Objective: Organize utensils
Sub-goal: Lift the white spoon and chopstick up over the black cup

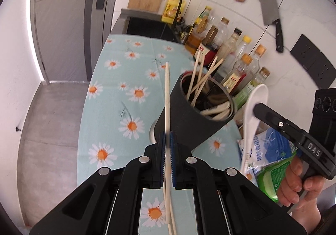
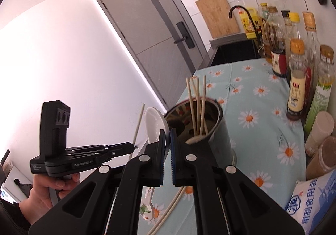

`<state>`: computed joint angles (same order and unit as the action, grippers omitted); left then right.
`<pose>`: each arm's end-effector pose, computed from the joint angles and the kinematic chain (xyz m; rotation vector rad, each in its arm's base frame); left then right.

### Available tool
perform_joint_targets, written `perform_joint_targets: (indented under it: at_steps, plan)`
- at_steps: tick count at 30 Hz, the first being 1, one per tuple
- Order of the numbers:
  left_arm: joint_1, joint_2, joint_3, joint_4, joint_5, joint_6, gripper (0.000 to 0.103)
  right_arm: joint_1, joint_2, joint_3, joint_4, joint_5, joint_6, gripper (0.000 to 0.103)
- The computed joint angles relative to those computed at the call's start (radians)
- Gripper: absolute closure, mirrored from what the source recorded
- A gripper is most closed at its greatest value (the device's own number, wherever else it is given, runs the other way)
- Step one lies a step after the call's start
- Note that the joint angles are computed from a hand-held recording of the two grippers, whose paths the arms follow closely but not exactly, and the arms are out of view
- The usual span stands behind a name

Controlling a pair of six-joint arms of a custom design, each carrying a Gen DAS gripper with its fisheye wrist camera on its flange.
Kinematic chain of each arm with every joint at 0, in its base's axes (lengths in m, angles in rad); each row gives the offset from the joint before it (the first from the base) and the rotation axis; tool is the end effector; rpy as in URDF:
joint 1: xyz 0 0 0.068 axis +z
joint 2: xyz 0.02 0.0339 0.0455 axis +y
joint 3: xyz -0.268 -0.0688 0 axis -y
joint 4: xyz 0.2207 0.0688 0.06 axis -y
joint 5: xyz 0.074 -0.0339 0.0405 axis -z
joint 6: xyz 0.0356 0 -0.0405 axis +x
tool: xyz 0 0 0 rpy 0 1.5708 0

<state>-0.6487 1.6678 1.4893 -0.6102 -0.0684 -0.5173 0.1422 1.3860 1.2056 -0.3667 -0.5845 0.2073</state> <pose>0.2812 -0.2101 0.3224 0.1243 2.4073 -0.4782 0.2815 0.0601 0.3424 -0.2856 2.1047 0.8251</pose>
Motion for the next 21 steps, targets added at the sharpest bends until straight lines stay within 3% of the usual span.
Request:
perform_joint_targets:
  at_steps: [11,21]
  plan:
    - [0.008,0.041,0.152,0.026,0.031,0.064,0.099,0.018,0.093,0.142,0.036,0.089,0.029,0.097]
    - [0.008,0.109,0.286,0.123,0.041,0.111,0.099,0.020,0.141,0.229,0.080,0.163,0.043,0.097]
